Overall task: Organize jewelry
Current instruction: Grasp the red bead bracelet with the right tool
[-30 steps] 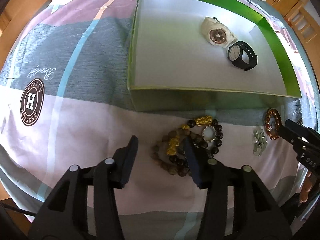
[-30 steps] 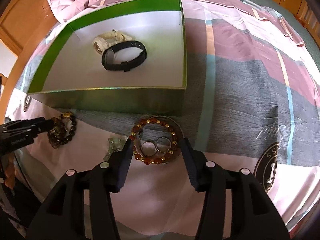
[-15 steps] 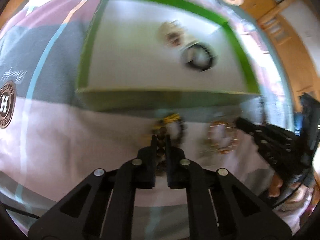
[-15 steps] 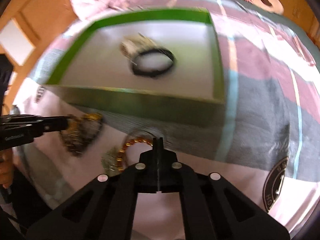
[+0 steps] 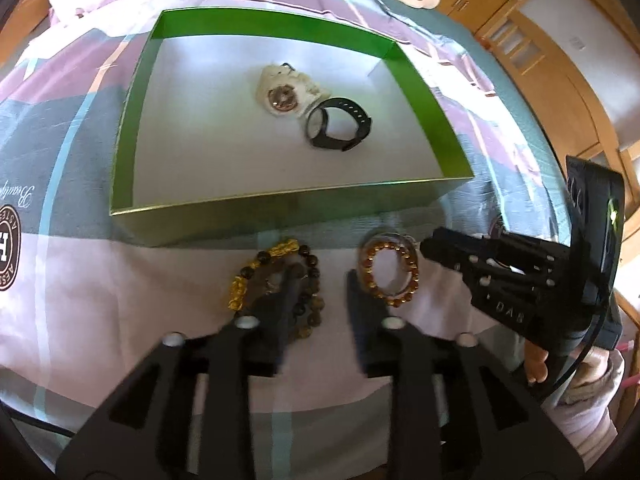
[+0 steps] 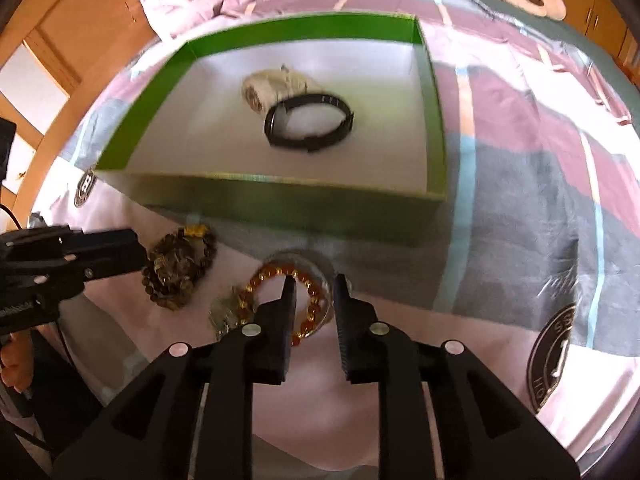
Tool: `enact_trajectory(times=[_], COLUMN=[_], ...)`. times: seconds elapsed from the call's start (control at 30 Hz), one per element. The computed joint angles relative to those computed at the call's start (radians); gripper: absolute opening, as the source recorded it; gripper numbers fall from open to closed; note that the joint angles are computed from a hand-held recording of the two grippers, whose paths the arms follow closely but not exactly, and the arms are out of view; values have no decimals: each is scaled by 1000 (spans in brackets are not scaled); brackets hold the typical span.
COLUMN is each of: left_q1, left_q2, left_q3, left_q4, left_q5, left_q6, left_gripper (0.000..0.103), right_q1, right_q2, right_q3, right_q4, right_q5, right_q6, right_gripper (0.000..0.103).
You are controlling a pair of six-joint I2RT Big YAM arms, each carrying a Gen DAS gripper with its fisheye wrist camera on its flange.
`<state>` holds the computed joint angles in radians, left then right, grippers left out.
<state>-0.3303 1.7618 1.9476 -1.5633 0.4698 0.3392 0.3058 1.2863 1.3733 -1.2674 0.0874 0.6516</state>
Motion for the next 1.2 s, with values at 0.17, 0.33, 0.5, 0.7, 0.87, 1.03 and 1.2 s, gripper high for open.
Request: enact_trajectory(times=[0.17,0.33,0.5,0.7,0.87,1.03,1.2], left_q1=[10,4,2,-6,-12,-8,4], left_q2=[-4,-3,1,13,19,9,-22], left_q3=[-9,-20,-24,-30,-36,-38,-23], left_q4=[19,28,17,1,4,14,36], left_q5=[-44,-88,-116,-167,-184,-165,-101], left_q6=[-28,-41,-40,-43,-43,-43,-33], left_gripper=[42,47,52,52,22,1,1], right_q1=[22,49,45,12,6,10,16], right_q2=[50,58,12,-15,-13,-27,-42], right_q3=[12,21,24,19,15,9,18], right_q4=[-60,-41,36,54,39,41,56], right_q5=[-25,8,36,54,50,55,63], right_q6=[-9,-47,-52,-30,-19,-13,-21], right_gripper=[26,8,8,8,8,8,8])
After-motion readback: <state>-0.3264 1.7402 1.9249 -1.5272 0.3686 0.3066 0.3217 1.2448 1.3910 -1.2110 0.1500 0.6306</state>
